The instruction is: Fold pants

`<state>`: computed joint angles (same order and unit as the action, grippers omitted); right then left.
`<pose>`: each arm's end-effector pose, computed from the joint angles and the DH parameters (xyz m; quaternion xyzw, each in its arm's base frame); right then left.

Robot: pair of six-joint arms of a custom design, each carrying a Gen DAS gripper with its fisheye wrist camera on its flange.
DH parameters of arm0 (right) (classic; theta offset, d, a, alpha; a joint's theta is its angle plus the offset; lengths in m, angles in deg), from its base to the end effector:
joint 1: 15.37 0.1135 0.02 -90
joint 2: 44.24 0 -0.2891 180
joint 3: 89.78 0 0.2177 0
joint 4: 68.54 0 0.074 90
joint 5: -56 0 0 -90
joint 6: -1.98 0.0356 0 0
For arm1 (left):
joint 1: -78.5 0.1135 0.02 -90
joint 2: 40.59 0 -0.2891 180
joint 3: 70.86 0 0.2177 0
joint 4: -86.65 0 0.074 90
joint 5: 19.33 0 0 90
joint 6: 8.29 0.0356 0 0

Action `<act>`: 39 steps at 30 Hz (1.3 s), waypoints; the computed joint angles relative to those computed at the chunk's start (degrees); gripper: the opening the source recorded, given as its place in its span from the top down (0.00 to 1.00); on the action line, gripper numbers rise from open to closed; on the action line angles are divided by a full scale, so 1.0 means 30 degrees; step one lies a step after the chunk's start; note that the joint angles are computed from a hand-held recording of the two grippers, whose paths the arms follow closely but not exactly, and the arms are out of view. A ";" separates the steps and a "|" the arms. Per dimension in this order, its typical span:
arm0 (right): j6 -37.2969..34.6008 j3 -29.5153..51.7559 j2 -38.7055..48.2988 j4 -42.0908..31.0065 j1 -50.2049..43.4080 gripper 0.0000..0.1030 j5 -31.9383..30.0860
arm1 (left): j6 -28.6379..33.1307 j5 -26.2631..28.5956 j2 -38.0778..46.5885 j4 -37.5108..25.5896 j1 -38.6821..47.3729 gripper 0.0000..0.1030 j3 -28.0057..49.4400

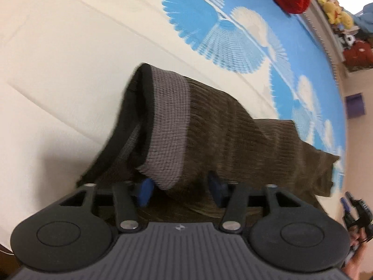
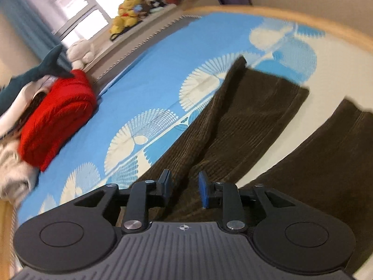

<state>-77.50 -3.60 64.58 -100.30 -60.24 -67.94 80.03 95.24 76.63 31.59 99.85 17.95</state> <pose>0.2794 -0.2501 0.2192 0.3442 0.8478 0.1792 0.3614 0.3368 0.1158 0.1613 -0.1829 0.9583 -0.1998 0.0911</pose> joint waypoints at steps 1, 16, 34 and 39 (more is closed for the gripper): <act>0.0670 0.0447 0.0718 0.0179 0.0191 0.73 -0.0018 | 0.0080 -0.0591 0.0010 0.0082 -0.0126 0.70 0.0042; 0.5835 0.5646 0.7954 0.2695 0.2488 0.69 0.2596 | 0.0512 -0.0308 -0.0989 0.1509 0.0327 0.80 -0.0039; 0.4208 0.2965 0.2496 0.3127 0.2190 0.98 0.2770 | 0.0769 0.0027 -0.2730 0.2586 0.0714 0.82 -0.1057; 0.0653 0.0104 -0.2734 -0.1645 -0.1036 0.98 0.1615 | 0.1896 -0.0098 -0.4783 0.2569 0.1627 0.83 -0.2467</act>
<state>-75.54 -3.29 56.38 -105.23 -63.35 -63.10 85.72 94.95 62.28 39.30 104.73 10.54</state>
